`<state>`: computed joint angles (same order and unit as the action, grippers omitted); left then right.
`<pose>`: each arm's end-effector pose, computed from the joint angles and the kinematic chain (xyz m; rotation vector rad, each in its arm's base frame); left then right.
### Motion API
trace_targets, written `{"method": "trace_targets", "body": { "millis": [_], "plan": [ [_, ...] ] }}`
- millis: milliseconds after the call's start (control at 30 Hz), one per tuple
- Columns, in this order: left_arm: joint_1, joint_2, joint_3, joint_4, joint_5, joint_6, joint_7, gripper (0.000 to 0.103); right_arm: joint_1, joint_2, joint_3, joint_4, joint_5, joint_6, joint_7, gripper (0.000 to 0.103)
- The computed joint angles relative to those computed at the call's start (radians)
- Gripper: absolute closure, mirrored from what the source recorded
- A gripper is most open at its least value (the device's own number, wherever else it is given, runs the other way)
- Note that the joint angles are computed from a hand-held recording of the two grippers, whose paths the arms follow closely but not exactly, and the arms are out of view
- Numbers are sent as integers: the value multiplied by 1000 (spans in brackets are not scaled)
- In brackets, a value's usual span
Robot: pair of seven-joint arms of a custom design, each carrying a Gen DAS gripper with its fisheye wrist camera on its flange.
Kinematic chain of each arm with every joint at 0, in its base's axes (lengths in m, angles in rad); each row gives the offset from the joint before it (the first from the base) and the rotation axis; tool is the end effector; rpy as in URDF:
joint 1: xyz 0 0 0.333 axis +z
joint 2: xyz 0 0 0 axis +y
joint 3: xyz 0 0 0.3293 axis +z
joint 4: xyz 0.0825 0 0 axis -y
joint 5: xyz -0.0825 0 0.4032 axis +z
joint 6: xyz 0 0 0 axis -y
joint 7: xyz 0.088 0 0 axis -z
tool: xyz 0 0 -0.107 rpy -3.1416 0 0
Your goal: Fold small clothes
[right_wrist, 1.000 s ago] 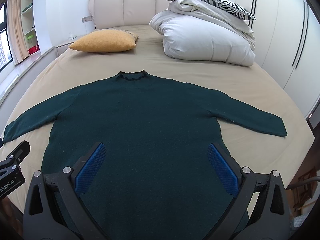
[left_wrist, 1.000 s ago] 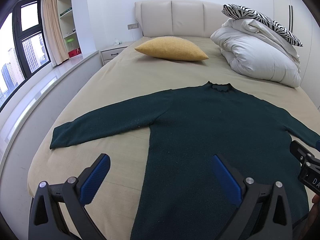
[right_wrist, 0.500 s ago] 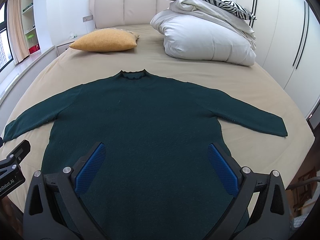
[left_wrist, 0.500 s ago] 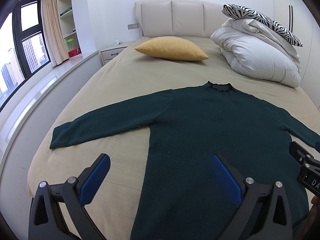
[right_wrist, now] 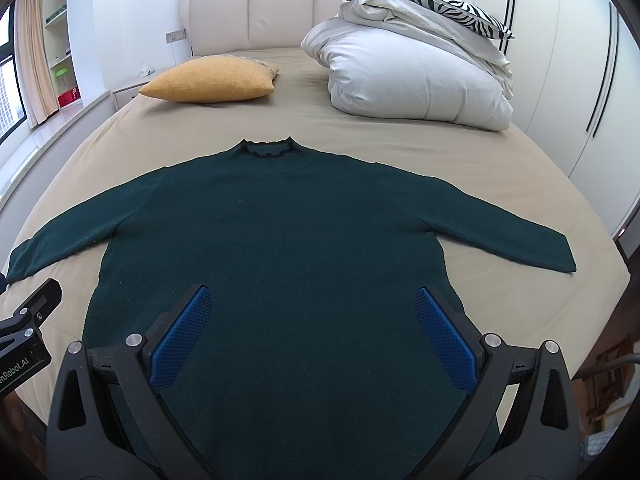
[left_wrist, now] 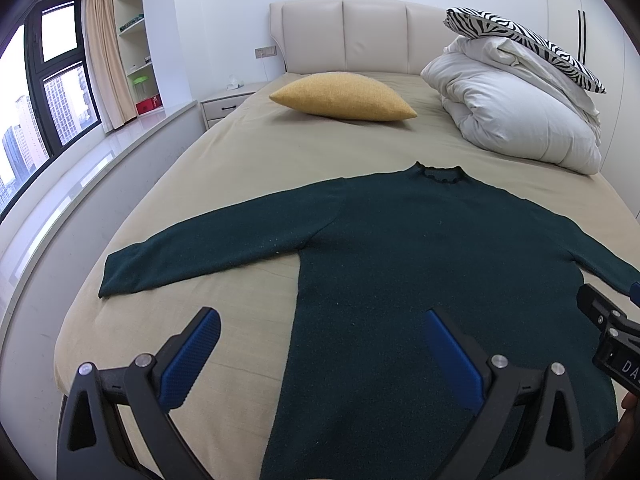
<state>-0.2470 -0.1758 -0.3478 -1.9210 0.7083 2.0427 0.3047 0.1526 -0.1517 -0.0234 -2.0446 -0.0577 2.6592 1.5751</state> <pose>0.4725 -0.2932 0.6155 -2.0305 1.3093 -0.4701 0.5730 0.0753 0.6055 -1.9080 1.6181 -0.7049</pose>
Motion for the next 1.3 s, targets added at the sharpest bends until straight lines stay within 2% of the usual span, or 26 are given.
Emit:
{"method": "trace_targets", "body": {
  "millis": [433,533,633,700,767,867,933,967,1067,1167,1233,1300],
  "plan": [
    [8,-28,-1,-55,-25,51,-24,0,4,-5,-1,-15,5,6,2,0],
    [15,-14,2,-41,-39,49,-21,0,10,8,-28,3,90,-3,-57,0],
    [21,-8,34,-58,-117,141,0,0,-6,51,-60,40,208,5,-117,0],
    [32,2,38,-66,-136,180,-21,0,-31,93,-86,79,334,-6,-181,0],
    [38,23,42,-60,-155,204,-14,0,-82,147,-104,128,445,-8,-210,0],
    [35,64,68,-46,-256,259,51,0,-190,266,-128,242,613,-39,-229,1],
    [37,86,80,-38,-301,295,59,0,-273,359,-139,340,687,-85,-198,15],
    [39,98,84,-35,-308,320,53,0,-315,410,-146,396,712,-114,-164,17],
    [41,136,90,-10,-262,364,26,0,-431,544,-151,533,772,-158,-69,22],
    [34,171,100,14,-133,428,-18,0,-525,658,-156,655,762,-198,14,26],
    [18,207,105,62,-94,411,-1,0,-583,715,-138,719,766,-225,38,31],
    [-1,260,111,139,-148,344,83,0,-641,761,-98,775,797,-235,39,39]
  ]
}}
